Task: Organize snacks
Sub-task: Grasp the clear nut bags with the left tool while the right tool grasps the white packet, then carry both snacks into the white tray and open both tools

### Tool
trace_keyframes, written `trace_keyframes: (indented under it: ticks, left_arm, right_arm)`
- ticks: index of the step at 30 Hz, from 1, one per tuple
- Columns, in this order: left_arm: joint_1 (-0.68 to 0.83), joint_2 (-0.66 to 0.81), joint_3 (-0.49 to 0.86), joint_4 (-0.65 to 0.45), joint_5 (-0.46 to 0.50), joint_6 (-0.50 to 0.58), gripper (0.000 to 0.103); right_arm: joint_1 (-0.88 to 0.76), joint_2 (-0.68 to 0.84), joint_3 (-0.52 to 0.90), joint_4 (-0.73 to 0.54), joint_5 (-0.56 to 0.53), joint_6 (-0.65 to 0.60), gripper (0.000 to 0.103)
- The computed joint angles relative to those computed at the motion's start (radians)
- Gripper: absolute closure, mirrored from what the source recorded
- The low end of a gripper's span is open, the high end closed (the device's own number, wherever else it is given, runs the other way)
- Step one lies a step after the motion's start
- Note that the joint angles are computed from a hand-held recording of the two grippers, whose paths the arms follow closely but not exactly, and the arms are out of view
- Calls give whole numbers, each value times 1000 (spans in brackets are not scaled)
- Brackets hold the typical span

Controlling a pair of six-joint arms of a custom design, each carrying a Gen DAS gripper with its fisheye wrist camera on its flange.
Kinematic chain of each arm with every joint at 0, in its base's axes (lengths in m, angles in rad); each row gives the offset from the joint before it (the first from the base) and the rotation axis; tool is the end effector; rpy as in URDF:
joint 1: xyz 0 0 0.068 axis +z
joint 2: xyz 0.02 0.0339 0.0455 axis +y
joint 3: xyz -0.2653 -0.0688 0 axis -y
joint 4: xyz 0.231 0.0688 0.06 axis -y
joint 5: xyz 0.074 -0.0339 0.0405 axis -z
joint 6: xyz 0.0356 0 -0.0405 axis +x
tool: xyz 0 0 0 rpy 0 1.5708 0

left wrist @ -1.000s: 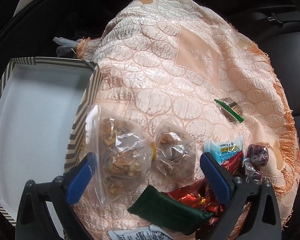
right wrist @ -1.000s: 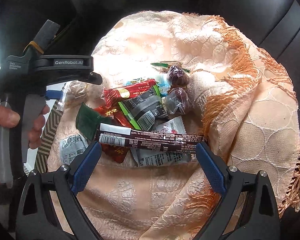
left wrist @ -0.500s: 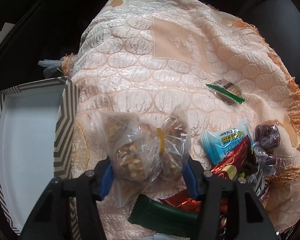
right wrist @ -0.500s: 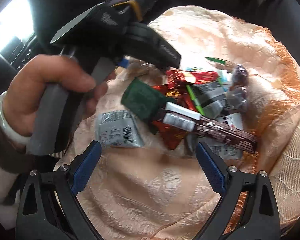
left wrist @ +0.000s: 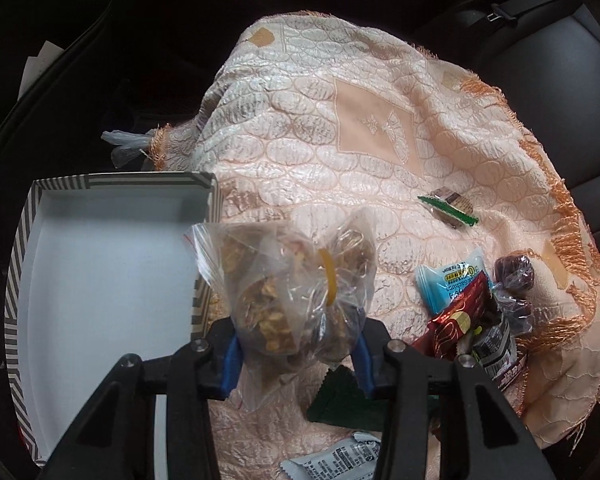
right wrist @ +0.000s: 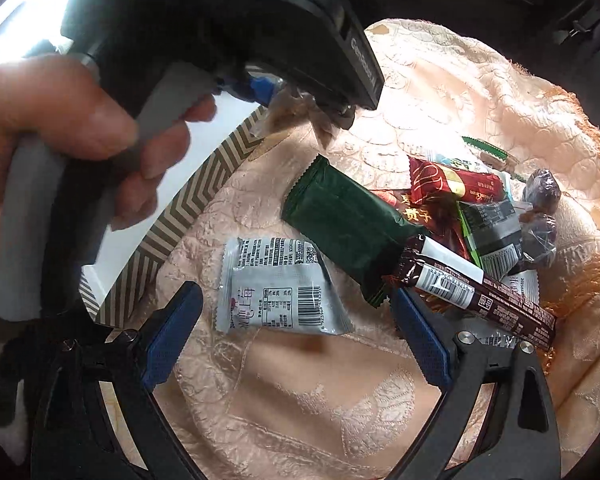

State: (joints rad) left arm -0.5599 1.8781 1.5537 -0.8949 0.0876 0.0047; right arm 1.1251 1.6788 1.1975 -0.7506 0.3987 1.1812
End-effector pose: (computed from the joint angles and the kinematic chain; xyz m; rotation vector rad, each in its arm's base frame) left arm 0.3169 -0.2023 0.2468 0.8056 2.6987 -0.2558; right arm 0.1490 0.2797 0.2228 0.1651 2.6331 0.1963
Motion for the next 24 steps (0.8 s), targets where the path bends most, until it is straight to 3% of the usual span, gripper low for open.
trace_keyframes:
  ticks: [11, 13, 14, 15, 18, 24]
  left_arm:
    - [59, -78, -55, -6, 43, 34, 56]
    - [71, -79, -61, -7, 52, 33, 56]
    - [80, -81, -63, -7, 59, 30, 56]
    - [89, -82, -64, -9, 64, 26, 56]
    - [121, -99, -67, -15, 82, 26, 56]
    - [185, -152, -72, -30, 99, 52, 56]
  right_arm:
    - [-82, 196, 150, -82, -115, -146, 9]
    - [-70, 191, 136, -83, -92, -124, 20]
    - [-59, 169, 116, -75, -74, -108, 40]
    - [-52, 147, 98, -72, -60, -98, 45]
    - [-62, 122, 77, -63, -90, -95, 51]
    - [-37, 34, 43, -30, -87, -78, 51]
